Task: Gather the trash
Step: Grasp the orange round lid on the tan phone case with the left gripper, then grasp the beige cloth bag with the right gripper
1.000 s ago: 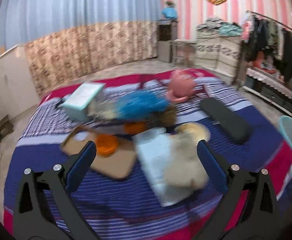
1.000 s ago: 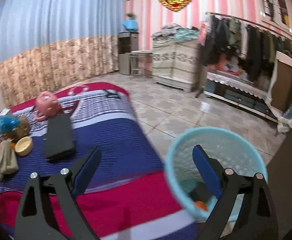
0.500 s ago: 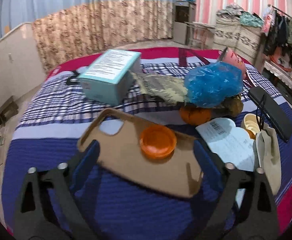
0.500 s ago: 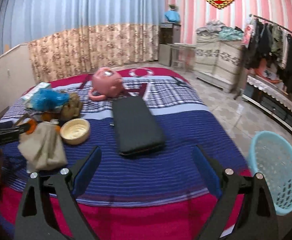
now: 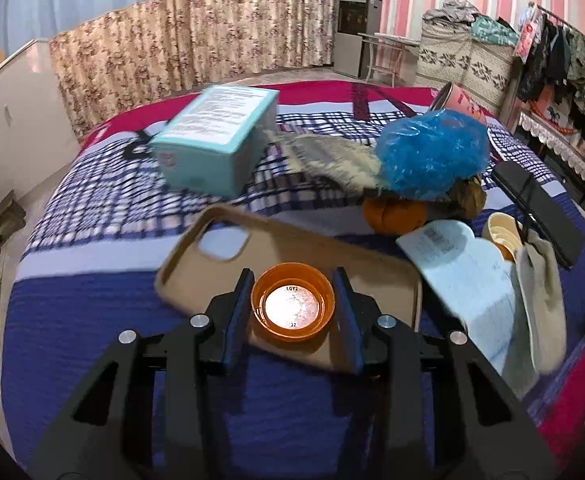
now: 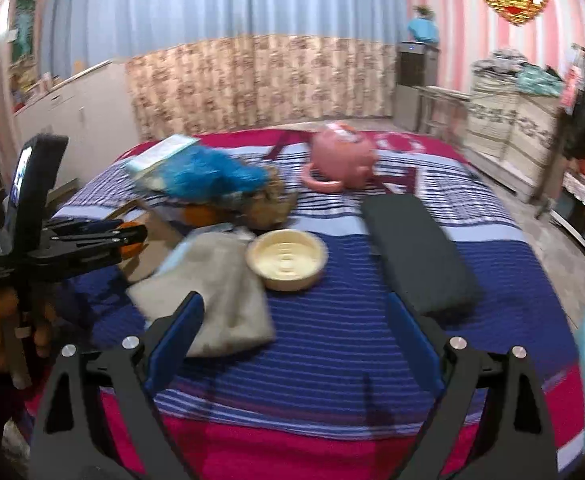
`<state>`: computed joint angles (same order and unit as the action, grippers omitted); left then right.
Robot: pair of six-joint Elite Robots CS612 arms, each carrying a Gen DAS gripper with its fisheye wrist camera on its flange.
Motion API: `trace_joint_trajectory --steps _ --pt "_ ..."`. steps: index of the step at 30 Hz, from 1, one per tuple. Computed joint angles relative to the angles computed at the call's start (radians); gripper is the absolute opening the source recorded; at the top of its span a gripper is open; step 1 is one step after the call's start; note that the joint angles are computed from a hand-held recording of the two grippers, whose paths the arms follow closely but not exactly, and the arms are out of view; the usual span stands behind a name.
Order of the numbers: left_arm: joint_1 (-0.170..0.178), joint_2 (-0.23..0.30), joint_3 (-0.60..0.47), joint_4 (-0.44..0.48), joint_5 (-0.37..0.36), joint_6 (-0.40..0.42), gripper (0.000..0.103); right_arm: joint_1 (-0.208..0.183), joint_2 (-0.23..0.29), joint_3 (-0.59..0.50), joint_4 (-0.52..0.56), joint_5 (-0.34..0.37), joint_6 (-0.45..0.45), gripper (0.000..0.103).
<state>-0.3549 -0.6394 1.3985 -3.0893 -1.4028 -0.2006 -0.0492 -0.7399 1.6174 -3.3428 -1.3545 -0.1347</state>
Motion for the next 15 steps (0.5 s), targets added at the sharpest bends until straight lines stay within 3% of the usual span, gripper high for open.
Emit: trace_joint_trajectory --steps 2,4,6,7,9,10,15 --pt "-0.002 -0.02 0.04 -0.029 0.013 -0.002 0.039 0.009 0.006 -0.011 0.019 0.008 -0.023 0.086" --pt "-0.005 -0.04 0.076 -0.056 0.037 0.001 0.039 0.013 0.017 -0.033 0.069 0.036 -0.033 0.077" --pt "-0.003 -0.053 0.097 -0.069 0.031 -0.009 0.039 0.01 0.024 -0.051 0.127 0.083 -0.035 0.054" --pt "-0.003 -0.061 0.11 -0.077 0.027 -0.015 0.039 0.009 0.027 -0.053 0.144 0.105 -0.038 0.049" --pt "-0.004 -0.071 0.126 -0.091 0.033 -0.017 0.039 0.003 0.028 -0.049 0.13 0.128 -0.035 0.026" --pt "-0.006 -0.075 0.133 -0.102 0.038 -0.014 0.039 0.001 0.024 -0.042 0.117 0.136 -0.028 0.02" --pt "-0.023 -0.087 0.132 -0.131 0.027 0.002 0.039 -0.026 -0.008 -0.001 0.04 0.114 -0.012 0.013"
